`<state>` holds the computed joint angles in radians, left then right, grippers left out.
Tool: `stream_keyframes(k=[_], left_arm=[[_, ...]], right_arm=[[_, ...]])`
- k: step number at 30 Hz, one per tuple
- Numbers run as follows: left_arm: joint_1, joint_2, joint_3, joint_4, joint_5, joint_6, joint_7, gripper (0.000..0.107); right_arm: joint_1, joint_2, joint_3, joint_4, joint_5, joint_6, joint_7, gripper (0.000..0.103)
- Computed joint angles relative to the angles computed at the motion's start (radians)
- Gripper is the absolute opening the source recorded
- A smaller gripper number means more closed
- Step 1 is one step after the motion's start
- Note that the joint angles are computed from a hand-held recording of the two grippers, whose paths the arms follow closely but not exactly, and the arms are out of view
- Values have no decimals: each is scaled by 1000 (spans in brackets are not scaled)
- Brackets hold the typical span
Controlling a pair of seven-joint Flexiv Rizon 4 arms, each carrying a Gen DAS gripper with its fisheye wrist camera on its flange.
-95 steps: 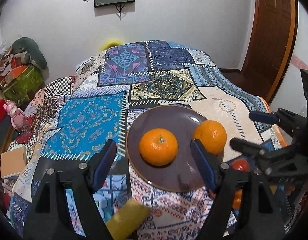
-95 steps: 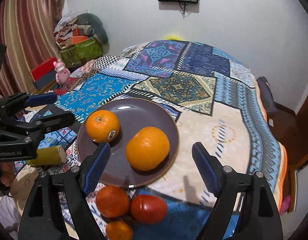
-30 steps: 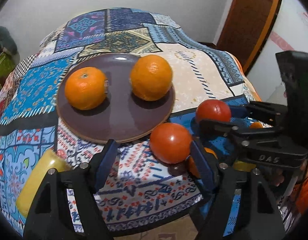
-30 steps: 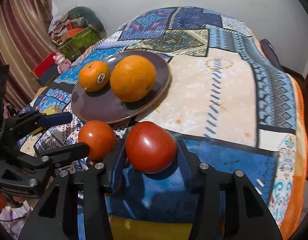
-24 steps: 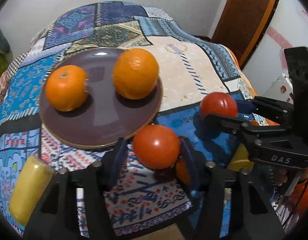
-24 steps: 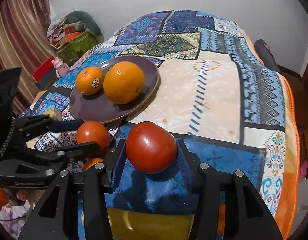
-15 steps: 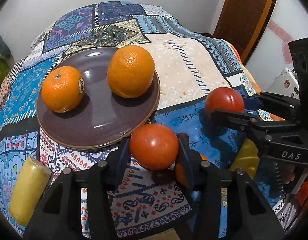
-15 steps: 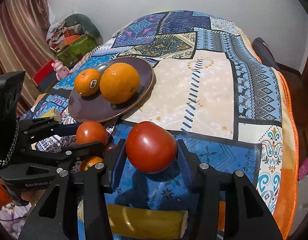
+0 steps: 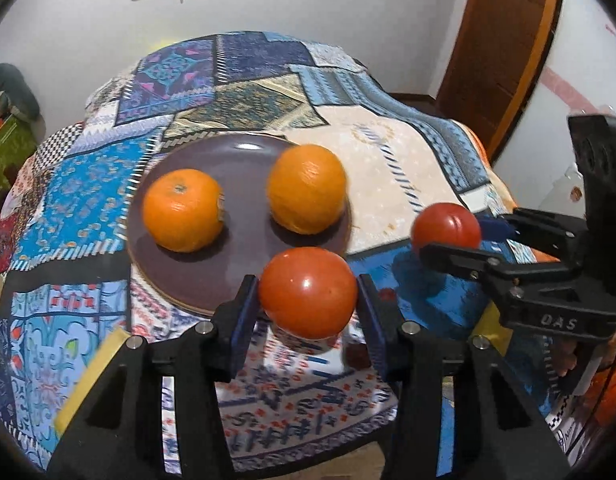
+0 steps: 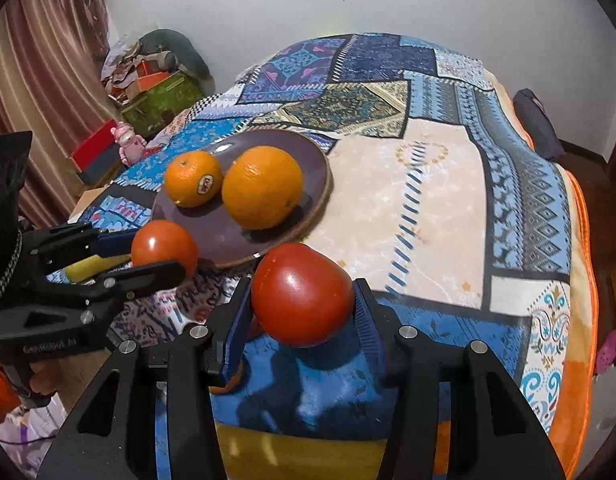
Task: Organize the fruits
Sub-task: 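Carry both tomatoes onto the purple plate beside the oranges and open both tools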
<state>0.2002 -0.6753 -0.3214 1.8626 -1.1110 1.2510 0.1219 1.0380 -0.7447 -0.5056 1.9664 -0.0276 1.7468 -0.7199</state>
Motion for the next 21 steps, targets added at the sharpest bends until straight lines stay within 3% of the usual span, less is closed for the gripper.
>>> stream_keyframes(k=[8, 13, 21], left_arm=[[7, -44, 15, -72, 44, -1, -75, 48], [-1, -89, 33, -122, 146, -13, -175, 48], [29, -125, 4, -169, 257, -41, -278, 48]], right_arm=[[-40, -13, 29, -71, -34, -17, -8, 46], [-41, -23, 14, -101, -55, -30, 0, 46], [-65, -32, 12, -140, -99, -52, 9, 46]])
